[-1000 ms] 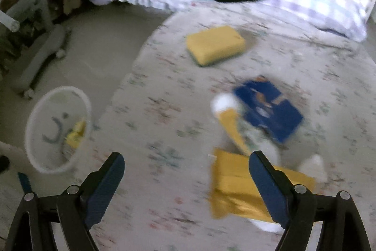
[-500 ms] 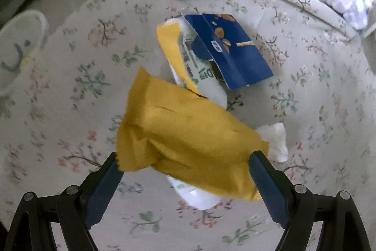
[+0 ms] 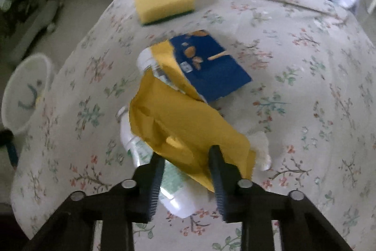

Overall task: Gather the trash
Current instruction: 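Grasp the yellow bag with the right tool while the left tool grasps a white yogurt bottle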

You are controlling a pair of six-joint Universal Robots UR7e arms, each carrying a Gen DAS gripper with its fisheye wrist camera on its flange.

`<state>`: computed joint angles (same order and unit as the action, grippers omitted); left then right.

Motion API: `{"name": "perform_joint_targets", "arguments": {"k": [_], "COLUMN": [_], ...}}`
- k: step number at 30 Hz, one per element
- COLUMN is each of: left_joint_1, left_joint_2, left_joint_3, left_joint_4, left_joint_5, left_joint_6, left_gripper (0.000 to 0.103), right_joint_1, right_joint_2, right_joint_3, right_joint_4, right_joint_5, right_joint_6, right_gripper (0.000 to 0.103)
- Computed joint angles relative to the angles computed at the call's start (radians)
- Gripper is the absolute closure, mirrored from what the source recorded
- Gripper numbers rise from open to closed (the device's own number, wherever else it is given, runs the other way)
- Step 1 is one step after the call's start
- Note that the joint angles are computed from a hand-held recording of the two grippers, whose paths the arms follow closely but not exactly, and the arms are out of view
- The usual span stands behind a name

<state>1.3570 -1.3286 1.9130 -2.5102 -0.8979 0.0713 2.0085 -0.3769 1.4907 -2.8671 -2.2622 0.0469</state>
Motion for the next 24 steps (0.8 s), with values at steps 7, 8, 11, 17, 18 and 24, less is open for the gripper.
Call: {"name": "perform_joint_targets", "arguments": {"k": [7, 8, 11, 17, 18, 24], "left_joint_1": [-0.035, -0.040, -0.056, -0.071, -0.073, -0.093], "left_joint_2": [0.066, 0.078, 0.108, 0.183, 0.198, 0.263], "left_joint_3": [-0.017, -0.021, -0.025, -0.041, -0.042, -0.036], "left_joint_4": [0.018, 0.017, 0.005, -0.009, -0.020, -0.093], "left_joint_5": [-0.062, -0.074, -0.115, -0.206, -0.216, -0.207], "left_joint_6": [-0.077, -0.093, -0.135, -0.212, -0.230, -0.280], "left_gripper": [0.009, 0.009, 0.009, 0.010, 0.011, 0.016], "right_joint_1": [-0.023, -0.026, -0.038, -0.062, -0.066, -0.092], "right_joint_2": [-0.070, -0.082, -0.117, -0.187, -0.198, -0.252], "right_joint_3": [0.083, 0.099, 0.147, 0.241, 0.253, 0.319], "right_joint_4": [-0.123, -0.141, -0.197, -0.294, -0.303, -0.344], "right_joint_5": [0.040, 0.050, 0.084, 0.102, 0.104, 0.109], "right_joint_6": [0.064, 0.072, 0.088, 0.108, 0.110, 0.121], "right_gripper": [0.093, 0.093, 0.094, 0.094, 0.094, 0.094]}}
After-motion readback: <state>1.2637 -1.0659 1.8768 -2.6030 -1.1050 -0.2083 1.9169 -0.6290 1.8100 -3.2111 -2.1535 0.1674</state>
